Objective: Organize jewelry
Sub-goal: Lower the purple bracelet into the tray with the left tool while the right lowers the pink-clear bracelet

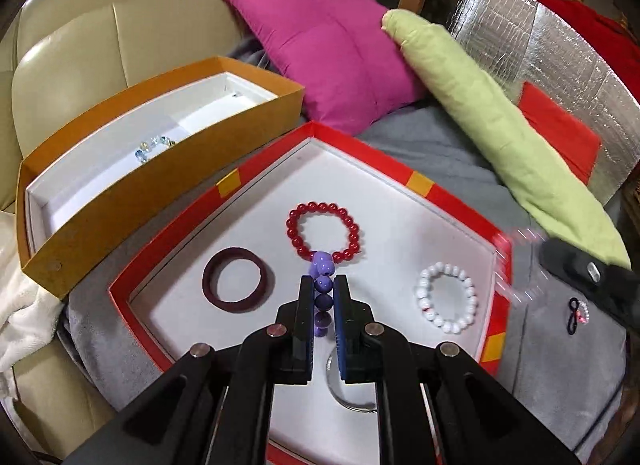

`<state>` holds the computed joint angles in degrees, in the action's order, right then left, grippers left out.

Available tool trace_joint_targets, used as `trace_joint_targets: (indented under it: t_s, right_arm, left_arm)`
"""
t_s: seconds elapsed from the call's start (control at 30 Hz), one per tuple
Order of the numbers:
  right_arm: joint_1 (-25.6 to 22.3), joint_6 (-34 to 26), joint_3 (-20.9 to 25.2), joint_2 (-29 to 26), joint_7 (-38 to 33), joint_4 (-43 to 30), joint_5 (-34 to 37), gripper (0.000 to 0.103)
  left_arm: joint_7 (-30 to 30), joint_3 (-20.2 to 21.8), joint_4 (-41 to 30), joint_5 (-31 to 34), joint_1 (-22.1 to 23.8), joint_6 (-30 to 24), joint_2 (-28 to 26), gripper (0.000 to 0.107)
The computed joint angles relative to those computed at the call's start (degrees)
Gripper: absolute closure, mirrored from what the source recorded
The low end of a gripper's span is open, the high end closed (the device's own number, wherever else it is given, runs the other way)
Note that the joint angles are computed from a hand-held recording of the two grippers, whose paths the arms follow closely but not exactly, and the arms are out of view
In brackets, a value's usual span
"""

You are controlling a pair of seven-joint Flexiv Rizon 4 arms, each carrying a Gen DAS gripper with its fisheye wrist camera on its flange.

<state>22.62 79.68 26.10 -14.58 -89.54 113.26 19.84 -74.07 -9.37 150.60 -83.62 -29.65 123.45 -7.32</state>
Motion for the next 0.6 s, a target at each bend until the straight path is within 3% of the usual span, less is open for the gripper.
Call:
trace_joint_targets:
  t_s: [0.3, 0.6]
  right_arm:
    - [0.93, -4.39, 0.73, -12.10, 1.15, -11.10, -2.79, 0.094]
    - [2.75, -5.95, -3.02, -15.33, 7.53, -12.22, -9.42, 0.094]
  left_arm:
    - [1.93, -0.23, -1.29, -2.83, 0.55, 0.07, -1.37, 0.097]
    - [5.97, -1.05, -2.94, -8.36, 1.72, -1.22, -2.34, 0.097]
